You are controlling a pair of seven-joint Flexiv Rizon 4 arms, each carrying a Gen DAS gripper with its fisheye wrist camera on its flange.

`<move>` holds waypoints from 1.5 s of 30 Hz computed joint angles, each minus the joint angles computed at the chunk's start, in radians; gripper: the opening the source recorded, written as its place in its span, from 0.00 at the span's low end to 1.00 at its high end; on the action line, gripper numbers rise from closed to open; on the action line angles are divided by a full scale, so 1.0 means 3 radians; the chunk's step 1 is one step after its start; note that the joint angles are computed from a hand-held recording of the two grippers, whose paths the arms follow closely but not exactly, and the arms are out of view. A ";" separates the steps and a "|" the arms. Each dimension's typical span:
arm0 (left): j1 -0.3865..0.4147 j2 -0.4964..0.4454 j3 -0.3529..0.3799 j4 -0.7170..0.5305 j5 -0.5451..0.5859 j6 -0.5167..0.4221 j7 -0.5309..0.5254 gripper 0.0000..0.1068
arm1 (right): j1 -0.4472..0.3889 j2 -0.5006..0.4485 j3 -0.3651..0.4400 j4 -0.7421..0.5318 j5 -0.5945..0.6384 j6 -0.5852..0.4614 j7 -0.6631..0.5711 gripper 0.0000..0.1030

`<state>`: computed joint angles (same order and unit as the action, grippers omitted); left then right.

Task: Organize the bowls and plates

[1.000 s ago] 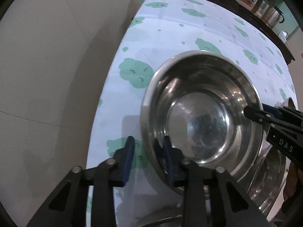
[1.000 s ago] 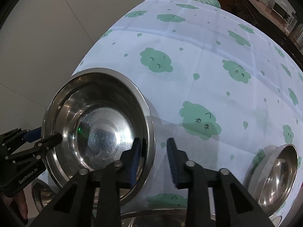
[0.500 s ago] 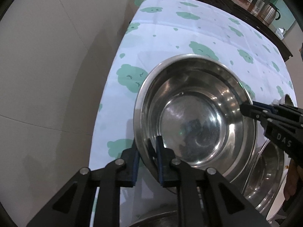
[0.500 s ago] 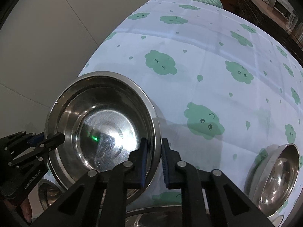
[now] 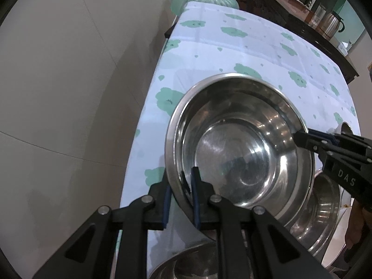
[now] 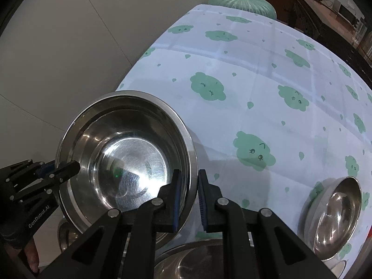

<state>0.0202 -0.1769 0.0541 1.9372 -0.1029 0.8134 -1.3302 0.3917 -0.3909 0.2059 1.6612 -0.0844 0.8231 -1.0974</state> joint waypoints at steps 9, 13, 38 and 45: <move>0.0029 0.0191 0.0022 0.0095 -0.0062 0.0008 0.0071 0.12 | 0.0034 0.0155 0.0020 0.0056 -0.0023 -0.0004 0.0044 0.15; 0.0051 0.0301 0.0038 0.0161 -0.0104 -0.0001 0.0116 0.12 | 0.0061 0.0232 0.0030 0.0079 -0.0046 -0.0025 0.0061 0.15; 0.0195 0.0892 0.0177 0.0654 -0.0262 -0.0106 0.0566 0.12 | 0.0312 0.0628 0.0132 0.0446 -0.0303 -0.0080 0.0570 0.15; 0.0220 0.1015 0.0201 0.0761 -0.0272 -0.0122 0.0660 0.12 | 0.0365 0.0738 0.0172 0.0571 -0.0353 -0.0097 0.0721 0.15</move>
